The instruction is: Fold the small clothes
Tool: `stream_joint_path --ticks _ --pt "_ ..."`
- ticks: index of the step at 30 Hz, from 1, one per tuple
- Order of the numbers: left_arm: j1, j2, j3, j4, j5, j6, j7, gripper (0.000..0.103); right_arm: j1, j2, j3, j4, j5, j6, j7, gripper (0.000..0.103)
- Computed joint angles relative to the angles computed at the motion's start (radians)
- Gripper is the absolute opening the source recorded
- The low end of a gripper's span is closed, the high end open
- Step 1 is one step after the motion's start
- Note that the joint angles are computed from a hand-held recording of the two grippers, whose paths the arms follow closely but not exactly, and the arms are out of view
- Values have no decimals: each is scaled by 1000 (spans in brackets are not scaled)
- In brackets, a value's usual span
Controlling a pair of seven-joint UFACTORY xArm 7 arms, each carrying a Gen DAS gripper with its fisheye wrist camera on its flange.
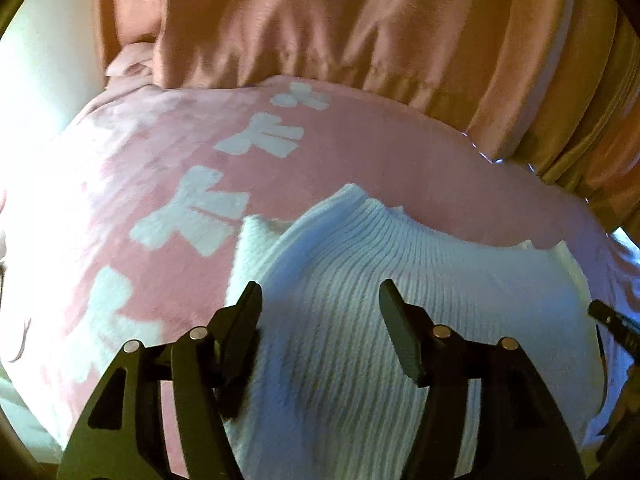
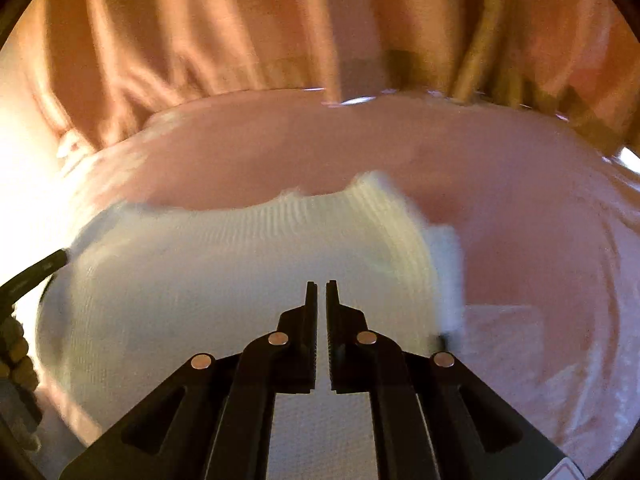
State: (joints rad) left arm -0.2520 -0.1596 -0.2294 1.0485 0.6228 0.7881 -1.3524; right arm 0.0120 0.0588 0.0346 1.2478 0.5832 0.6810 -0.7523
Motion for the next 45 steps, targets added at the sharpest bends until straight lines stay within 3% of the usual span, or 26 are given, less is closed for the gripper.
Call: stream_joint_path --ticks 4,10,13,17,20,23,24,26,28,32,33,34,36,38,40,43,45 --pt "-6 -19 -6 -32 -39 14 0 59 59 -32 38 -49 7 0 -19 4" --pt "-23 -7 -25 -34 13 70 -14 59 113 36 60 -27 -141 -39 96 3" --pt "-24 -38 -15 -62 2 33 -16 59 105 -5 65 -20 -43 5 51 8" --pt "1 -112 -15 -116 -19 -38 -61 60 143 37 70 -10 -172 -4 118 8" --pt "24 -169 -14 -149 -62 -73 -62 70 171 35 59 -26 -196 -37 147 8" --pt "54 -226 -3 -199 -125 -106 -32 72 133 1 89 -17 -60 10 89 10" --pt "67 -234 -5 -210 -138 -112 -27 72 143 -4 83 -18 -60 10 85 10" --pt "81 -229 1 -224 -189 -124 -9 72 159 -1 83 -30 -116 -16 102 10" --pt "73 -220 28 -252 -269 -197 28 72 169 48 81 -9 -191 5 152 9" --pt "53 -152 52 -270 -427 -299 80 72 163 52 87 -20 -166 -20 140 9" --pt "42 -136 62 -275 -450 -321 81 72 163 47 88 -27 -167 -23 137 9" --pt "73 -136 33 -282 -432 -344 53 75 163 42 89 -33 -165 -25 132 9" --pt "83 -120 19 -262 -425 -329 41 74 158 49 88 -23 -150 -14 119 9" --pt "78 -113 24 -257 -438 -344 47 52 153 54 89 -19 -133 -11 105 9" --pt "41 -121 64 -278 -532 -393 109 30 149 53 90 -22 -116 -15 88 9" --pt "32 -146 72 -298 -609 -441 118 27 145 51 91 -30 -93 -22 65 9" --pt "52 -157 49 -284 -596 -441 101 25 141 53 90 -28 -76 -17 51 9"
